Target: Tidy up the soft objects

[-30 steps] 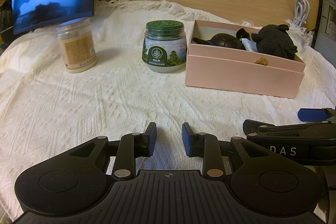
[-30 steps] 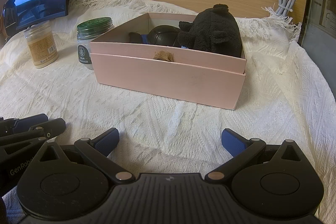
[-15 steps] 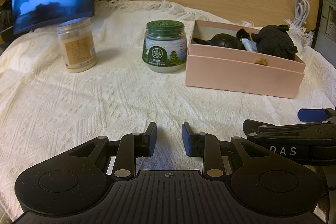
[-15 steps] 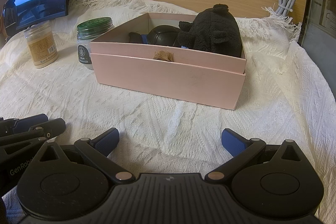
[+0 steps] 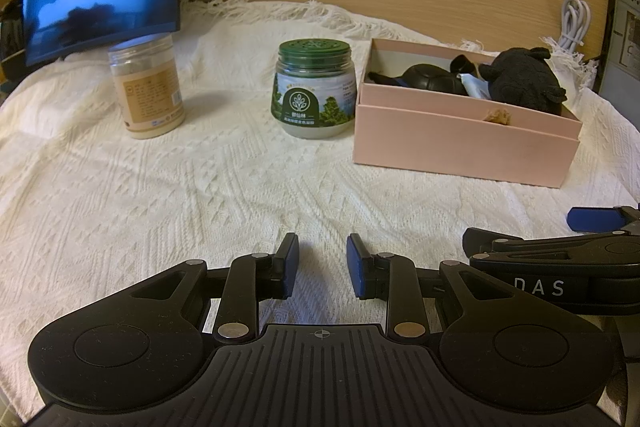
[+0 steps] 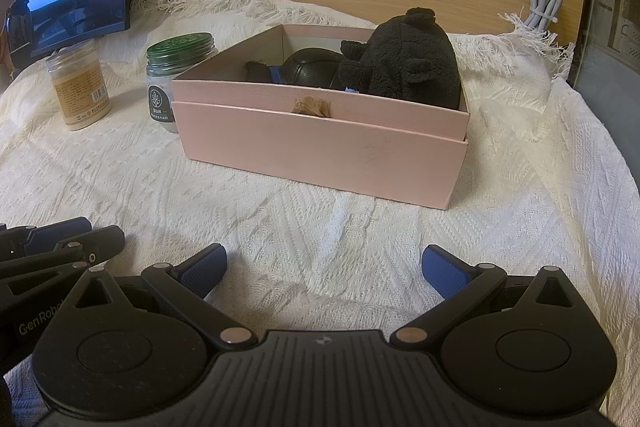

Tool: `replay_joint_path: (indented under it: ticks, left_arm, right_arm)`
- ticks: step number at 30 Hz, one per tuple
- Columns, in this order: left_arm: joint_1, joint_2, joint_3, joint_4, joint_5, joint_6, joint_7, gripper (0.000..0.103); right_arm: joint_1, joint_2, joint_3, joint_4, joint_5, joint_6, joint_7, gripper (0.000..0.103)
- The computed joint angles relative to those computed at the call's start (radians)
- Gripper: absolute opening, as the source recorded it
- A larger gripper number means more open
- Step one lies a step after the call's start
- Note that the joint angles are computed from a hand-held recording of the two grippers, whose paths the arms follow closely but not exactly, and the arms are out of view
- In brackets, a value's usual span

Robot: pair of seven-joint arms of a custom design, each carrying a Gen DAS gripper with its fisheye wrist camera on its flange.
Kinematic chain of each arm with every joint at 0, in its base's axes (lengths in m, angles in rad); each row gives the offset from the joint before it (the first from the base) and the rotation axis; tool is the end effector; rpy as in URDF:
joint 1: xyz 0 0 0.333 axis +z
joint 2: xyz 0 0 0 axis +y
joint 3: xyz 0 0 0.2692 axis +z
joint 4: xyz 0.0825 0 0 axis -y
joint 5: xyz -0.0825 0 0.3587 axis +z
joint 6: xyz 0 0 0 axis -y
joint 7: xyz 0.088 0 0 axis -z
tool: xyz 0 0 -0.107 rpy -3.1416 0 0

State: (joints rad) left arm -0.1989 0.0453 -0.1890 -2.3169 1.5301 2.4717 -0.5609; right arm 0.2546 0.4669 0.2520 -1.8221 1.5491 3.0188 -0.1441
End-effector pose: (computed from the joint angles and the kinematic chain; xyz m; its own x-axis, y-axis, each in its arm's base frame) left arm 0.4645 -0.1927 0.3030 0.4674 -0.8837 0.0246 -0.5037 -0.2891 -0.8141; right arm 0.5720 0.2200 0.2863 0.6287 -0.7751 -0.0632 -0.5194 -0.3580 -0.7759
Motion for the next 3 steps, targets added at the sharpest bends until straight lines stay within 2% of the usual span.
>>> replay_joint_path:
  ticks: [3]
  left_arm:
    - [0.0,0.0,0.0,0.0,-0.002,0.0,0.001,0.03]
  right_arm:
    - [0.0,-0.001,-0.001,-0.001,0.001,0.0,0.001,0.103]
